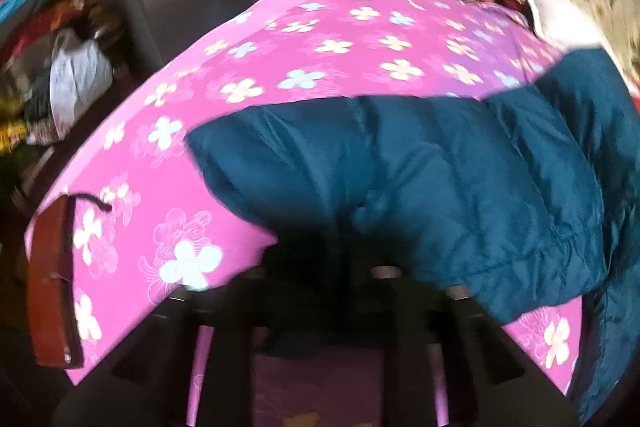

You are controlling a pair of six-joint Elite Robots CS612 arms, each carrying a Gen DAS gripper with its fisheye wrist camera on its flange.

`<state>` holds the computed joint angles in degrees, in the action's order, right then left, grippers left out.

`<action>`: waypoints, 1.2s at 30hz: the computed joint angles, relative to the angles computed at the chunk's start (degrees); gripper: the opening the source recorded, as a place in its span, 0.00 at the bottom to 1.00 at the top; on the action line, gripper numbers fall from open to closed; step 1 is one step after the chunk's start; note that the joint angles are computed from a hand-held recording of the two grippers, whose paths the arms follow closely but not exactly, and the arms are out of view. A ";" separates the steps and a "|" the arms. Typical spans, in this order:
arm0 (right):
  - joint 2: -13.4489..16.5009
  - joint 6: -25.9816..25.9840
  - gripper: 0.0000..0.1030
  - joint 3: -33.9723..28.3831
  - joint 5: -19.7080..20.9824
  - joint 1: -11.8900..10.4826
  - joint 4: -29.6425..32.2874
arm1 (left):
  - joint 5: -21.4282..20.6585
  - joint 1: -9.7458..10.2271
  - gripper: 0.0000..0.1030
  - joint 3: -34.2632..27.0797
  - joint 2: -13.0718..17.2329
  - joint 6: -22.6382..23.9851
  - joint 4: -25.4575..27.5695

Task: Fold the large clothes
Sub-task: 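Move the left gripper to the jacket sleeve cuff and close on it, then lift the sleeve with the left gripper and fold it across the jacket body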

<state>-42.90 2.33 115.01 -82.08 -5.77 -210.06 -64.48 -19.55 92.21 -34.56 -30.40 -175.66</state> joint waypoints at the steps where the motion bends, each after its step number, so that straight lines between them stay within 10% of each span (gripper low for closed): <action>1: 0.04 0.04 1.00 0.00 0.07 -0.03 -0.17 | 0.21 -0.14 0.10 0.18 -0.16 0.00 -0.34; 10: -0.31 2.08 1.00 0.82 -2.50 -0.23 -2.73 | 13.78 0.06 0.10 6.12 -7.19 -14.31 1.84; 15: -1.02 -5.07 1.00 -0.20 -15.40 2.29 0.35 | 18.81 -0.94 0.09 8.79 -11.84 -17.29 0.94; 23: -0.96 -5.29 1.00 0.83 -13.57 -0.31 1.39 | 4.88 -5.87 0.09 4.30 -12.07 -0.56 -15.14; 36: -1.90 -1.02 1.00 1.69 -9.61 -1.53 6.22 | -17.17 -13.27 0.09 -13.14 -0.34 3.82 -10.90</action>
